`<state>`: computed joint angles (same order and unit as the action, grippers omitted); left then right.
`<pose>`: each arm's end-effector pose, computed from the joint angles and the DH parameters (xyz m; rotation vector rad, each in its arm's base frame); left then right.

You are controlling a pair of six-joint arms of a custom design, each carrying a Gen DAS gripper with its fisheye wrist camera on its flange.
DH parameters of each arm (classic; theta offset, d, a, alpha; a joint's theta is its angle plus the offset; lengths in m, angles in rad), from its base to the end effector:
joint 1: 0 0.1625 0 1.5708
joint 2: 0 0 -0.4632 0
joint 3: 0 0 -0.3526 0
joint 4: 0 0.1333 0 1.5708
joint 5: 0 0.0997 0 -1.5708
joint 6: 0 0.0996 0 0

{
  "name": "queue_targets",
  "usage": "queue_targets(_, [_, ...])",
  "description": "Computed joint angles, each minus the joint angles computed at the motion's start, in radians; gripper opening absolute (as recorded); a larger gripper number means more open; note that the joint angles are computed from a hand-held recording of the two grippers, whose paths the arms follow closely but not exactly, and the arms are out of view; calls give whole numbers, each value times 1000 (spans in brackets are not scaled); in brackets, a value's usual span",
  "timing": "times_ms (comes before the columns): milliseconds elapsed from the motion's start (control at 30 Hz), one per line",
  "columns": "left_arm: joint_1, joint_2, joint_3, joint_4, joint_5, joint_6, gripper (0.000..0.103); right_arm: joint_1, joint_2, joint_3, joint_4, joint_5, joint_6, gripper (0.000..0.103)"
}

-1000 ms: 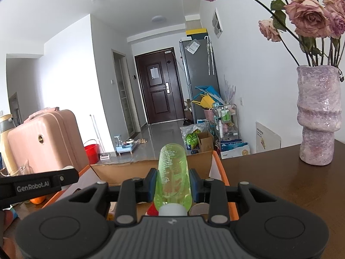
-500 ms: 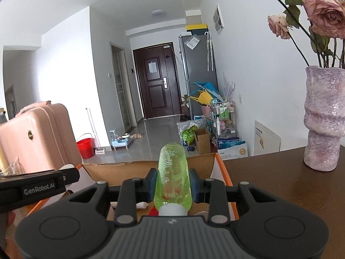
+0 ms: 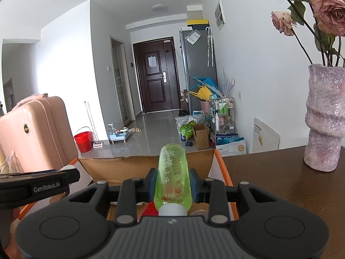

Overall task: Organize rigid objects
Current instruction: 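Lower both tools into the box and open them to release the items, then withdraw both open tools from the box back over the table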

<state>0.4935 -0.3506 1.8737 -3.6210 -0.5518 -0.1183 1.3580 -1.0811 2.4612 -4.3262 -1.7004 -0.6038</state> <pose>-0.3936 -0.4594 -0.0256 0.7474 2.1830 -1.2263 0.0330 -0.4173 0.3037 0.2910 -2.0317 1.4923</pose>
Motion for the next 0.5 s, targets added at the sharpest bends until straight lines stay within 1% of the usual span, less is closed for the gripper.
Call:
queue_targets(67, [-1,-3,3,6,5,-15,41,8,-7,-6,26,-20,-20,31])
queue_targets(100, [-2,-5,4,16,12,-29,46,14,-12,-8,45,-32,-29,31])
queue_targets(133, [-1,-9,5,28,11,-39,54,21,-13,-13,58,-50,-39,31])
queue_targets(167, [-1,-12,8,35,12,-50,76,32,-5,-19,45,-71,-51,31])
queue_targets(200, [-2,-8,8,28,27,-53,94,41,0,-23,37,-88,-61,35])
queue_targets(233, [-5,-2,2,23,56,-56,100,49,1,-27,37,-106,-64,49])
queue_targets(267, [-8,1,0,23,78,-54,103,54,3,-28,28,-118,-65,59])
queue_targets(300, [-8,0,3,21,80,-50,103,56,7,-27,14,-121,-68,76])
queue_targets(333, [-6,-7,7,35,72,-59,103,58,9,-27,2,-122,-72,84])
queue_targets(367, [-4,-13,11,56,73,-79,103,59,10,-28,-2,-125,-75,85])
queue_targets(400, [-2,-15,10,69,76,-92,103,61,10,-28,-6,-130,-74,88])
queue_targets(433, [0,-16,9,78,78,-99,103,62,10,-28,-8,-132,-73,93])
queue_targets(500, [4,-19,9,93,81,-114,103,63,12,-26,-17,-130,-75,97])
